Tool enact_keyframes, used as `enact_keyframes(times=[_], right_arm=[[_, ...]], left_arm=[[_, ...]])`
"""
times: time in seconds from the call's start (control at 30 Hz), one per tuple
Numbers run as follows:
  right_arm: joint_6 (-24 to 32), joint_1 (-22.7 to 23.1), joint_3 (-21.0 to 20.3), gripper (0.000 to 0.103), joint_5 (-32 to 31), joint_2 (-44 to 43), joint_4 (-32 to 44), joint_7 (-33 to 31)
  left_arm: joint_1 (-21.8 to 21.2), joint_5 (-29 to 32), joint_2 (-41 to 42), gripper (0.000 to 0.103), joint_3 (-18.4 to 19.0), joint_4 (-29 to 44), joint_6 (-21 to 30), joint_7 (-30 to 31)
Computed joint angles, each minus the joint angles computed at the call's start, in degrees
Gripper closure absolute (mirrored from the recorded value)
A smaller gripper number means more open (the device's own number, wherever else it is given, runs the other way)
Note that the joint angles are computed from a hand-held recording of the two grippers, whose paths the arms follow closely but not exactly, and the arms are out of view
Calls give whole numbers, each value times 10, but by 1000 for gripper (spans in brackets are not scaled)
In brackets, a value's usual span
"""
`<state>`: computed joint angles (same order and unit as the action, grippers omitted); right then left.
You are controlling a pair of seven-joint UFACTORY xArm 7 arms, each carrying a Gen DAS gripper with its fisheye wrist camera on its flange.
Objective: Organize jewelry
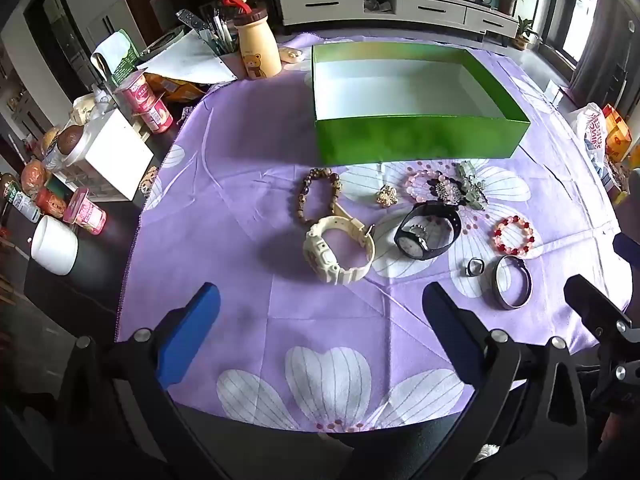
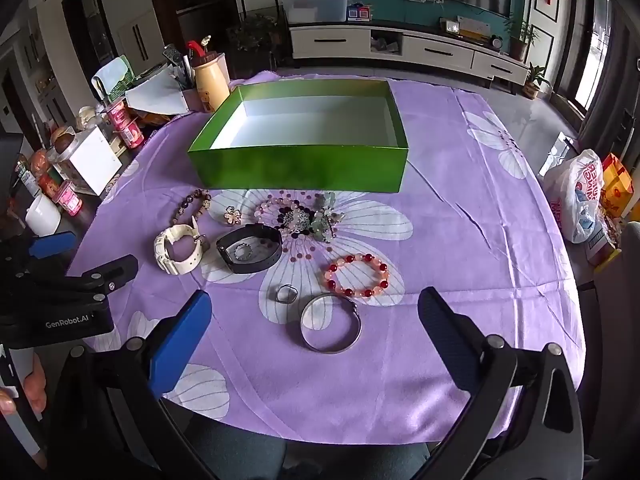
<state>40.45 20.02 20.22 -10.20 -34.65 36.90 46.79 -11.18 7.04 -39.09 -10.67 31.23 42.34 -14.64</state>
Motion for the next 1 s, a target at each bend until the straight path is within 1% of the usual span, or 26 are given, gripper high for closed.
enact_keyframes(times=[0.03,0.07,0.1,0.13,0.27,0.3,0.43,0.47,0.6,1.0], right_arm=[[0,1,-1,1,0,0,0,-1],[0,1,-2,1,1,-1,-1,-1],[-1,1,-3,1,2,-2,-1,-1],[-2,2,-4,1,3,-2,-2,-2],[-5,2,-7,1,5,-3,-3,-7],[0,0,-2,1,3,-7,-1,-2],[-12,-1,-8,1,6,-2,-4,-6],[-10,-4,-3,1,4,1,-1,-2],[-14,0,-9,1,7,-9,-11,-8],[-21,-2,-8,1,11,-15,-20,-9]], left_arm=[[1,3,-2,2,-3,0,-1,-2],[8,16,-3,2,-17,1,1,-12],[6,18,-4,2,-19,1,1,-16],[-1,8,6,2,-5,9,6,-3],[-4,9,13,2,-8,13,1,-4],[-5,6,7,2,3,13,2,6],[-5,5,10,2,2,15,2,13],[-5,4,11,2,3,16,2,14],[-7,1,14,2,-1,17,3,12],[-9,3,16,2,-4,13,0,8]])
